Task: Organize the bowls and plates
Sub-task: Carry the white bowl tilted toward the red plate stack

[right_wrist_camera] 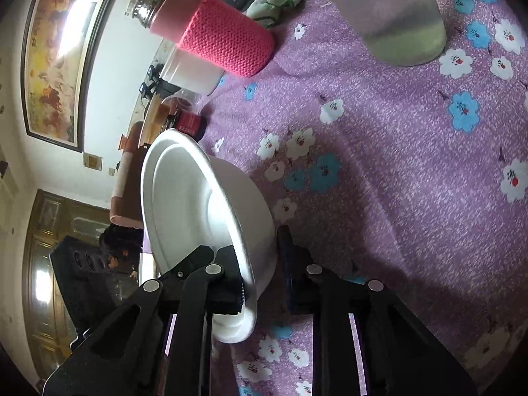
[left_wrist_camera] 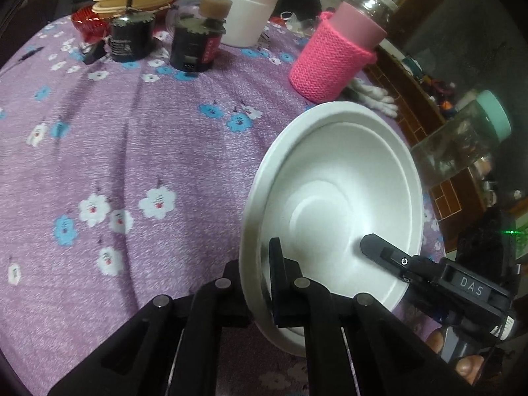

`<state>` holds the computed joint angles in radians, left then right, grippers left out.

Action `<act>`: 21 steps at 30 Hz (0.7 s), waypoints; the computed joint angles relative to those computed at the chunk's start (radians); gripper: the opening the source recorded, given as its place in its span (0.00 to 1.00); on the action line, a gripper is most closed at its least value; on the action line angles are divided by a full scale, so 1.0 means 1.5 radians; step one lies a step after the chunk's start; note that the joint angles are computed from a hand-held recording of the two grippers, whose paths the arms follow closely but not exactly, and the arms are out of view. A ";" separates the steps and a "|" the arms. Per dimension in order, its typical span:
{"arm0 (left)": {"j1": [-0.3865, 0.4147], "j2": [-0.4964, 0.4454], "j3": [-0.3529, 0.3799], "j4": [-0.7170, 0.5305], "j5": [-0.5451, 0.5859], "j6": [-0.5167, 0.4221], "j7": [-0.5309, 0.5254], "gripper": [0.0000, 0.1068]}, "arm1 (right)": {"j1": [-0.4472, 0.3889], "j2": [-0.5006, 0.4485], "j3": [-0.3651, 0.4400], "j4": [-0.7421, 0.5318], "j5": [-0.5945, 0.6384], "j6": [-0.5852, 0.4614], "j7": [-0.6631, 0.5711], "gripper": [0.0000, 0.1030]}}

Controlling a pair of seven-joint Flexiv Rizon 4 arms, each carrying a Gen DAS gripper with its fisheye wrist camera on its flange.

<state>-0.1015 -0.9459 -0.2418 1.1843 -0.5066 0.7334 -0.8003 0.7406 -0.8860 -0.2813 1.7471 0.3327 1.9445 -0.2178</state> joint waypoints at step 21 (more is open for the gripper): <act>0.078 0.118 -0.032 0.221 -0.069 0.201 0.111 0.06 | 0.096 -0.010 -0.083 -0.044 -0.046 -0.050 0.042 0.14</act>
